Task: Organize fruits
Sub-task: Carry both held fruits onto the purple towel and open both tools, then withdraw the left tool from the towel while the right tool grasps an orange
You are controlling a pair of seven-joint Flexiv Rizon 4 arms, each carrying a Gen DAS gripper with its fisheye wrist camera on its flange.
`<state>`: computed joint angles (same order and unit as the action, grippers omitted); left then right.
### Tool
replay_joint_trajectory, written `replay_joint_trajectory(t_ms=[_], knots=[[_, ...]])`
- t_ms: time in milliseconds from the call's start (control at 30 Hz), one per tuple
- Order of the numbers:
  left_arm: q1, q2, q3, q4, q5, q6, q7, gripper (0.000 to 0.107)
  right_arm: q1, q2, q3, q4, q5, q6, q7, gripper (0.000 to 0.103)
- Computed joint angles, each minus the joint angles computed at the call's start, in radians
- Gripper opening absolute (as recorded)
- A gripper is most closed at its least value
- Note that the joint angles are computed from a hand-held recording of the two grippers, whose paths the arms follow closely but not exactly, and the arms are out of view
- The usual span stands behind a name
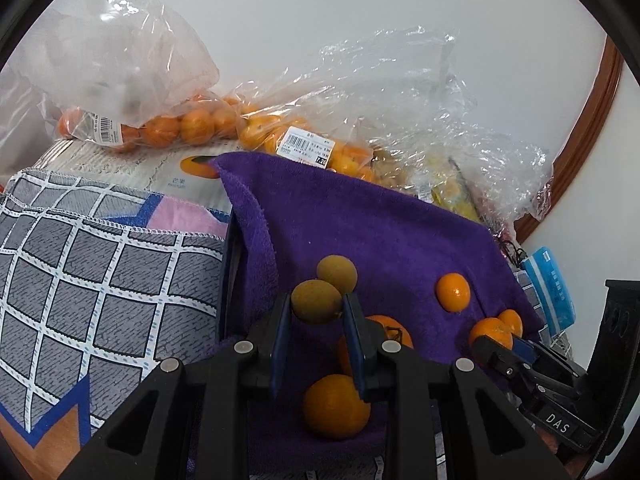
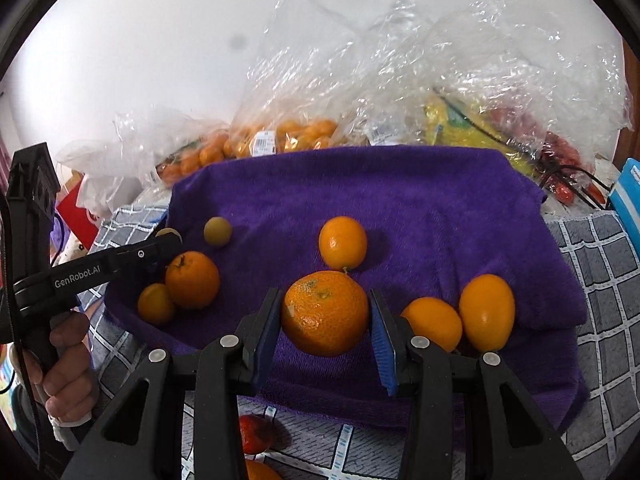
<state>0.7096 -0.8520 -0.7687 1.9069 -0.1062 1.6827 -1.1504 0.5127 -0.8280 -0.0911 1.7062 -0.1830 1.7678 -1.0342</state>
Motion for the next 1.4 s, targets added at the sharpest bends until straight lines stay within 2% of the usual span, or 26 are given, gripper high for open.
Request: replay_joint_trajectory(t_ms=[433,567,667,767,933,1100,1267,1400], knots=[[-0.054,0.022,0.062,-0.01,0.004,0.016,-0.006,0.025,0.015,-0.009,-0.02,-0.015,-0.005,-0.029,0.011,0.043],[-0.063,0.026,0.072,-0.01,0.004,0.018,-0.006,0.025,0.031,-0.008,-0.038,-0.006,0.006,0.001,0.016,0.043],[-0.046,0.02,0.05,-0.009,0.006,0.012,-0.001,0.031,0.025,-0.005,-0.03,-0.004,0.011,0.008,0.015,0.043],[-0.021,0.01,0.02,-0.003,0.006,0.01,0.001,0.034,0.074,-0.003,-0.086,0.01,0.035,0.021,0.02,0.044],[-0.01,0.009,0.01,0.009,0.022,0.043,-0.014,0.036,0.124,0.001,-0.142,0.028,0.082,0.058,0.017,0.044],[0.003,0.004,0.0,0.017,0.073,0.09,-0.043,0.04,0.164,0.012,-0.185,0.05,0.131,0.092,-0.006,0.044],[0.061,-0.029,-0.058,0.037,0.155,0.164,-0.09,0.047,0.215,0.018,-0.234,0.072,0.204,0.141,-0.033,0.044],[0.076,-0.03,-0.062,0.037,0.213,0.18,-0.139,0.048,0.257,0.028,-0.266,0.094,0.261,0.184,-0.084,0.044]])
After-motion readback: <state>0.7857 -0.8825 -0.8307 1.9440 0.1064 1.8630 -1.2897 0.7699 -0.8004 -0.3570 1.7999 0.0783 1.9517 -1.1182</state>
